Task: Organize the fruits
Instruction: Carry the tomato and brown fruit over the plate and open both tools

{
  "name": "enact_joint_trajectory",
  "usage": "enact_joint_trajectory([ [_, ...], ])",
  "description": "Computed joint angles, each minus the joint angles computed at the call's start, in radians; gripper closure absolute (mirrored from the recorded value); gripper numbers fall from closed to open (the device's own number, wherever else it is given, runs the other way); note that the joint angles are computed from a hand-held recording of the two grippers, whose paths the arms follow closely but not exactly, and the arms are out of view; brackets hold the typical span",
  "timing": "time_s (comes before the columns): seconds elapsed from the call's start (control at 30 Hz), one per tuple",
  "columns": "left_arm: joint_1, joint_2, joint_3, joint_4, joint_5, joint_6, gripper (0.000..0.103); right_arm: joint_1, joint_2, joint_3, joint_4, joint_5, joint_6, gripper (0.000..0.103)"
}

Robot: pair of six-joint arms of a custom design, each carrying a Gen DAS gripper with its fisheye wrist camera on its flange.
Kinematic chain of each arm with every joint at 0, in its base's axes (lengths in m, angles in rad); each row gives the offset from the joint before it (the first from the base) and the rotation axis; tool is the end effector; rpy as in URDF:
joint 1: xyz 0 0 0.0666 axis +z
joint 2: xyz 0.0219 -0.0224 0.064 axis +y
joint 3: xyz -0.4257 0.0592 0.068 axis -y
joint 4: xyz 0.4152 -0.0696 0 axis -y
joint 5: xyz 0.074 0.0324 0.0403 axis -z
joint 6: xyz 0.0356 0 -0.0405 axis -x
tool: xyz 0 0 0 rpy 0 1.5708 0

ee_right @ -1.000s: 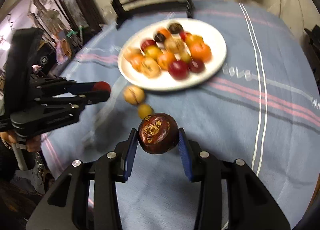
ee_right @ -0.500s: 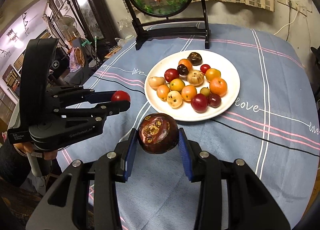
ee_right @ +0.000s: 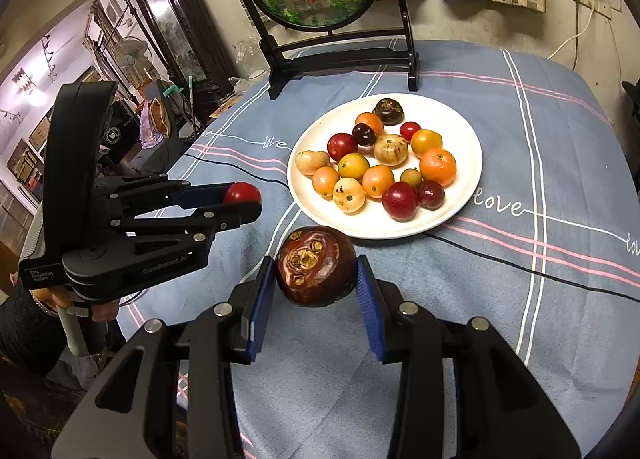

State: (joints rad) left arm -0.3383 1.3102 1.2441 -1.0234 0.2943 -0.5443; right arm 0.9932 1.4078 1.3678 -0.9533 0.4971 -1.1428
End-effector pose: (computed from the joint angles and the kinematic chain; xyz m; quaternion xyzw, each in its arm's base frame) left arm 0.4134 -0.1568 0.4361 0.4419 0.8537 -0.1174 0.2491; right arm 0.2833 0.4028 0.4568 0.1393 0.9213 0.1282 0.3396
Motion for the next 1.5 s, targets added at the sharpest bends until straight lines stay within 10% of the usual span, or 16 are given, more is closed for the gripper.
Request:
enact_joint_trajectory([
  [0.93,-0.026,0.081,0.044,0.002,-0.019,0.004,0.074,-0.059,-0.011,-0.056,0.048,-0.091,-0.005,0.062],
  [1.5,-0.088,0.301,0.288,0.048,-0.069,0.082,0.074,-0.305,0.038,0.016,0.06,-0.117,0.203,0.062],
])
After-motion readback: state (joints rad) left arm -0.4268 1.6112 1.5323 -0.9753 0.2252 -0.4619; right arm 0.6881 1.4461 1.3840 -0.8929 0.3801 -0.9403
